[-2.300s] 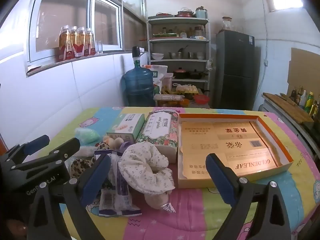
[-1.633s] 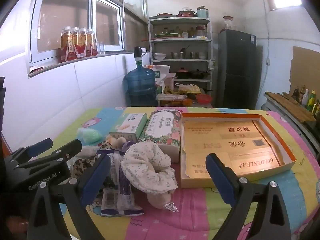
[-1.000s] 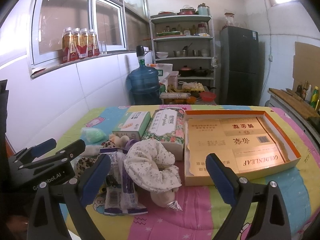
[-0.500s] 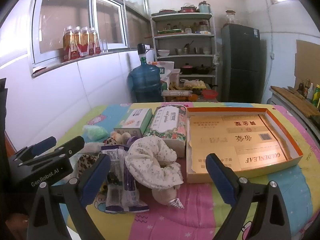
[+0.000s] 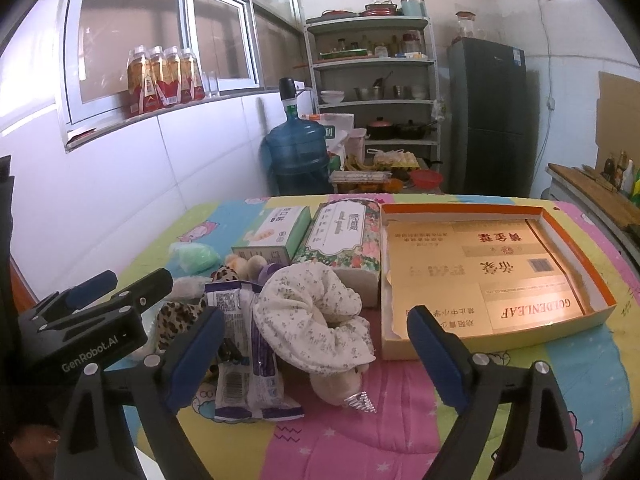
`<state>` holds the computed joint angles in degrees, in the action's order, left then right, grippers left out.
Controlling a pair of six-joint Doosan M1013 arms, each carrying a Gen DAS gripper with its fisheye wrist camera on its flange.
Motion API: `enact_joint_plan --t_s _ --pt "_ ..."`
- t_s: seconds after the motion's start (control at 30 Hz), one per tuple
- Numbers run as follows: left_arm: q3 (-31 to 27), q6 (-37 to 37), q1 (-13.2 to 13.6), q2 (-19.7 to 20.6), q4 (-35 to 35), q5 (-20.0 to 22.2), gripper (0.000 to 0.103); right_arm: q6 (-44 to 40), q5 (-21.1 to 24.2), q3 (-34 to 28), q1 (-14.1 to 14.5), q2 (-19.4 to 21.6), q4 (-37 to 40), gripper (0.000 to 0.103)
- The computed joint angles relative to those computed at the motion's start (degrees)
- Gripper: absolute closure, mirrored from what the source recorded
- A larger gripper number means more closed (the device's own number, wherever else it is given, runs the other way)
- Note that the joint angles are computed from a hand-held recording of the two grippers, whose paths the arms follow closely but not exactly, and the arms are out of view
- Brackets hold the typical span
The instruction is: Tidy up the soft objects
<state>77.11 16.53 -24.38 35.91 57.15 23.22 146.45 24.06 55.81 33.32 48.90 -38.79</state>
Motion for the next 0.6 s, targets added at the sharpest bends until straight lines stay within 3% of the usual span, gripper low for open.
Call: enact_joint_plan --t_s 0.6 --pt "-0.21 0.96 0.19 0.45 -1.15 -0.08 0.021 -10.05 1.53 -3.15 -0.50 1.76 8.92 0.023"
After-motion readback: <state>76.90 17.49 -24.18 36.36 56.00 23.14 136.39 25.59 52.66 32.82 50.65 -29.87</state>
